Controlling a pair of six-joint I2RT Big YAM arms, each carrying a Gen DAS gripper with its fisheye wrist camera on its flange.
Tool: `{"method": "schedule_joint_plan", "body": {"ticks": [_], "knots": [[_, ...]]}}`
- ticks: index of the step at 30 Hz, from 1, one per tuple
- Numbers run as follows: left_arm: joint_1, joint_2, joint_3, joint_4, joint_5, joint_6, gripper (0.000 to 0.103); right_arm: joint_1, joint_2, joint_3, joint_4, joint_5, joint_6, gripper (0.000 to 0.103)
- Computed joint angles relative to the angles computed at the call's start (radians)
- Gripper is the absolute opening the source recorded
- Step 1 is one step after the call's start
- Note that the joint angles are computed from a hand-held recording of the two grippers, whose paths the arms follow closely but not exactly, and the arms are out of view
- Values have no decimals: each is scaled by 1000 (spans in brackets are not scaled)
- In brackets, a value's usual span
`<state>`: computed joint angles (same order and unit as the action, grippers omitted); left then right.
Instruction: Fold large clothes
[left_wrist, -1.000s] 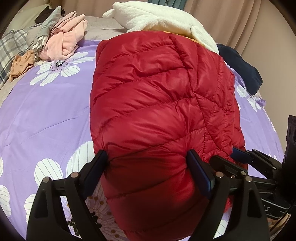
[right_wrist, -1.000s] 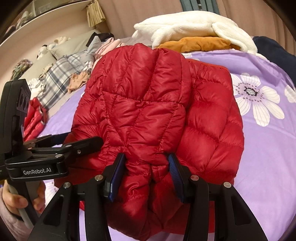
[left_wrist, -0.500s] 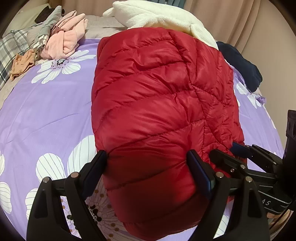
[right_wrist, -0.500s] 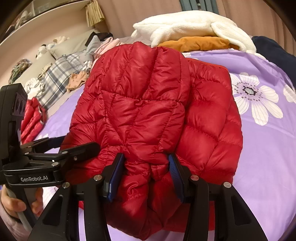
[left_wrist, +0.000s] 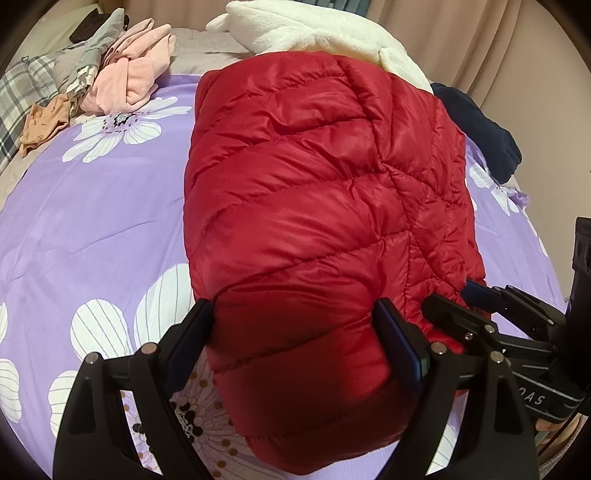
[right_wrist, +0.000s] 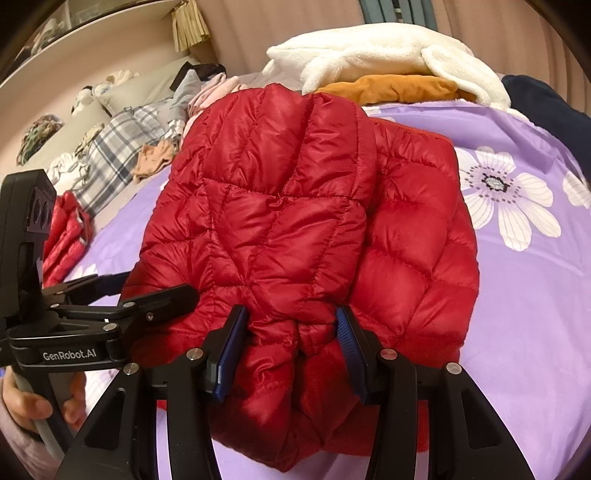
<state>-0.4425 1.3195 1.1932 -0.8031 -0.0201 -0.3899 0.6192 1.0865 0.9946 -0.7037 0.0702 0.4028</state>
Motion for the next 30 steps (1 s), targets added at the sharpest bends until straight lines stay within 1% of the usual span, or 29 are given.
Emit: {"method": "schedule_joint_plan", "body": {"ticks": [4,8,10,12,13,17,19,21,23,25,26,27,28,29,30], "knots": [[8,-14,-12,2,19,-9,89,-11,-24,-4,-12,-11,-1,51],[13,-36,-32,3,37,-33,89,-18,-53,-16,-5,-5,11,52],[16,-48,-39,-2,45,-45,89,-15,-75,-17,14,14,-7,52],[17,-65,-48,-1,48,-60,86,-13,-86,-9,40,37,-30,52],[14,-74,-52,3,45,-66,83,-19,-87,0,56,32,-38,52],[-6,-98,-54,9,12,-65,73,-56,-40,60,92,-17,-32,52],[-15,-101,-51,8,0,-58,71,-76,-2,88,105,-35,-17,52],[-21,-96,-46,2,-7,-47,70,-96,33,107,116,-70,17,52],[-21,-92,-46,1,-5,-41,70,-133,77,121,122,-142,71,52],[-22,-88,-46,-1,-7,-34,70,-162,99,112,144,-223,130,52],[-21,-88,-47,0,-4,-32,70,-177,104,98,166,-274,166,47],[-20,-86,-46,-2,-2,-30,70,-199,114,83,199,-341,204,40],[-20,-85,-46,-3,-1,-29,70,-206,113,69,222,-367,225,35],[-18,-82,-44,-4,2,-29,70,-213,109,47,261,-385,244,23],[-16,-79,-43,-4,6,-28,70,-214,97,29,291,-396,257,17]]}}
